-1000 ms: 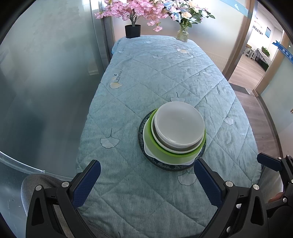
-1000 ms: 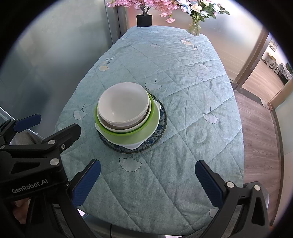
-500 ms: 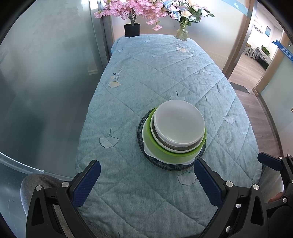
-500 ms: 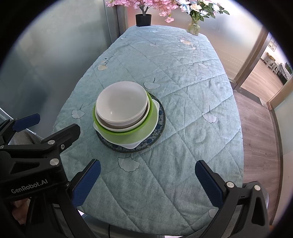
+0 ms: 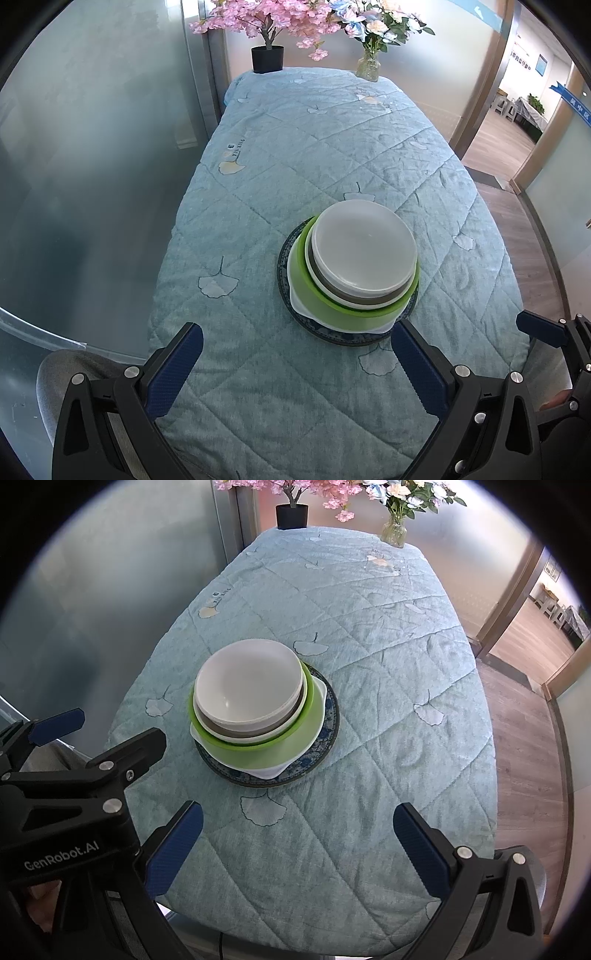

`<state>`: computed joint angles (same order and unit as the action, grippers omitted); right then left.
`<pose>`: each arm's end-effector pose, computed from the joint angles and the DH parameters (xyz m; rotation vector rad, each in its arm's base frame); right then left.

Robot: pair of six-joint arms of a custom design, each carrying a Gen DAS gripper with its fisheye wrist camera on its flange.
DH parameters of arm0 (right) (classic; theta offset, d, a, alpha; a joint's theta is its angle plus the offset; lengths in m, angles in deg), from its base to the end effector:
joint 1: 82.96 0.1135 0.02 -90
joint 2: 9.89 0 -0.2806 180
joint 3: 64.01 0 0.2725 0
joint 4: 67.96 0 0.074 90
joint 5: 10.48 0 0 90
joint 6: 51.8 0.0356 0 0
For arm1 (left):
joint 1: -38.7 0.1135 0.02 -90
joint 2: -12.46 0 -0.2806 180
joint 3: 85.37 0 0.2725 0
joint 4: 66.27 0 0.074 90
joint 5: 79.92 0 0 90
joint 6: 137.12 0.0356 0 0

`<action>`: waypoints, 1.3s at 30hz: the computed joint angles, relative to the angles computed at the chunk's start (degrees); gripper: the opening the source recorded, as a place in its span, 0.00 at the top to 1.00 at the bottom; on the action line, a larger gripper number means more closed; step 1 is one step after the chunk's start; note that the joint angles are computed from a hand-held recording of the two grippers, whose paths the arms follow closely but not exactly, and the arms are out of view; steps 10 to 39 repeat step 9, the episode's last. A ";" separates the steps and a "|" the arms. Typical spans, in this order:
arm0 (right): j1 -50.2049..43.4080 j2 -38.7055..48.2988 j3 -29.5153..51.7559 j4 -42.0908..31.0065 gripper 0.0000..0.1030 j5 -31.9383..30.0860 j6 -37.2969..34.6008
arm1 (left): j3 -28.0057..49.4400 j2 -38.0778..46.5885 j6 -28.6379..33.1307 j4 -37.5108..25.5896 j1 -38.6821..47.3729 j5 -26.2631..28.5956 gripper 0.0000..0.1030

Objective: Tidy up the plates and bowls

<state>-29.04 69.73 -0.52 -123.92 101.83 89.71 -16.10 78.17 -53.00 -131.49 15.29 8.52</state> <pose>0.1665 0.2055 0.2120 0.0266 2.6473 0.0157 0.2101 -0.0899 0.2897 0.3953 2.6235 -0.1344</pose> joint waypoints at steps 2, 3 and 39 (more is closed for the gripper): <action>-0.18 0.17 -0.05 0.19 0.01 0.05 -0.05 | -0.52 -0.20 0.55 0.98 -0.41 -0.89 0.01; -0.24 0.27 -0.11 0.23 0.01 0.16 -0.15 | -0.82 -0.43 0.93 1.44 -0.52 -1.28 0.01; -0.01 0.22 -0.85 1.49 0.01 1.99 -0.69 | -2.06 -0.46 1.97 4.03 -1.30 -1.59 0.01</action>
